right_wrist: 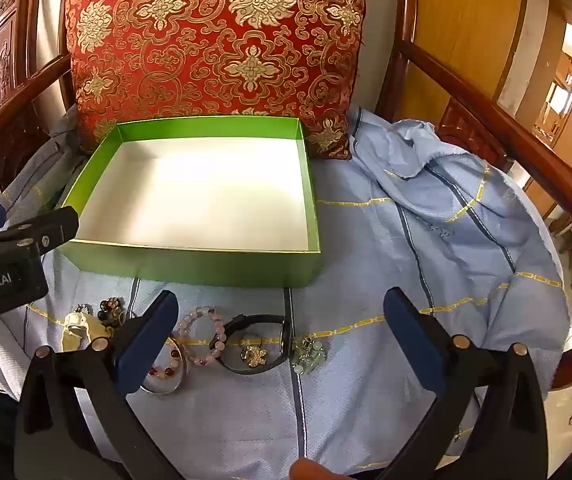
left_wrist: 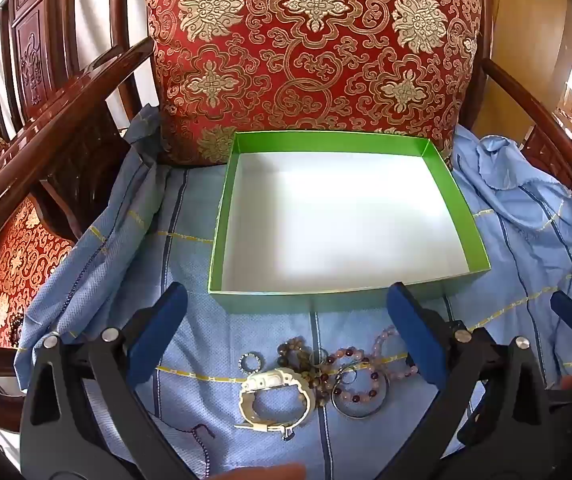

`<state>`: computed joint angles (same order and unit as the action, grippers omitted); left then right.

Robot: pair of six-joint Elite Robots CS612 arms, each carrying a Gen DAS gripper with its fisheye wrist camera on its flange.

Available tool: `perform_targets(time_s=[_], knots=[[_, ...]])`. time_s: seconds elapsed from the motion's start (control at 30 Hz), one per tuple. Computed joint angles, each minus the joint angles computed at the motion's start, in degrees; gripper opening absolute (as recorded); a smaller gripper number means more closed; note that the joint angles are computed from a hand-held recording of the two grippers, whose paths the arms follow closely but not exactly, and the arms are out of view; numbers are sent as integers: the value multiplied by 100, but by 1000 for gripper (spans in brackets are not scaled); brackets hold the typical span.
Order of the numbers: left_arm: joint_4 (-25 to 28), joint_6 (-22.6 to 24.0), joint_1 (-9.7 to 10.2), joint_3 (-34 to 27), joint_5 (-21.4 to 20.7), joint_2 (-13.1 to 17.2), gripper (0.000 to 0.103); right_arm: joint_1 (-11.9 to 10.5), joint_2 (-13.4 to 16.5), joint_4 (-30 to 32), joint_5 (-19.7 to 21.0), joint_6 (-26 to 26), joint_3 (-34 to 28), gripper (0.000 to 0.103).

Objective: Organize jewelry

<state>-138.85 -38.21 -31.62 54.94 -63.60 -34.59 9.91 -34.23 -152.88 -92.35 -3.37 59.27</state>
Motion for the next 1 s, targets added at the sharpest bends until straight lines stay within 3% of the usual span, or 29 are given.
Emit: perform_targets(time_s=[1.0], knots=[[71, 4, -1, -23, 2, 3, 99, 14, -17, 48, 23, 2, 11, 101]])
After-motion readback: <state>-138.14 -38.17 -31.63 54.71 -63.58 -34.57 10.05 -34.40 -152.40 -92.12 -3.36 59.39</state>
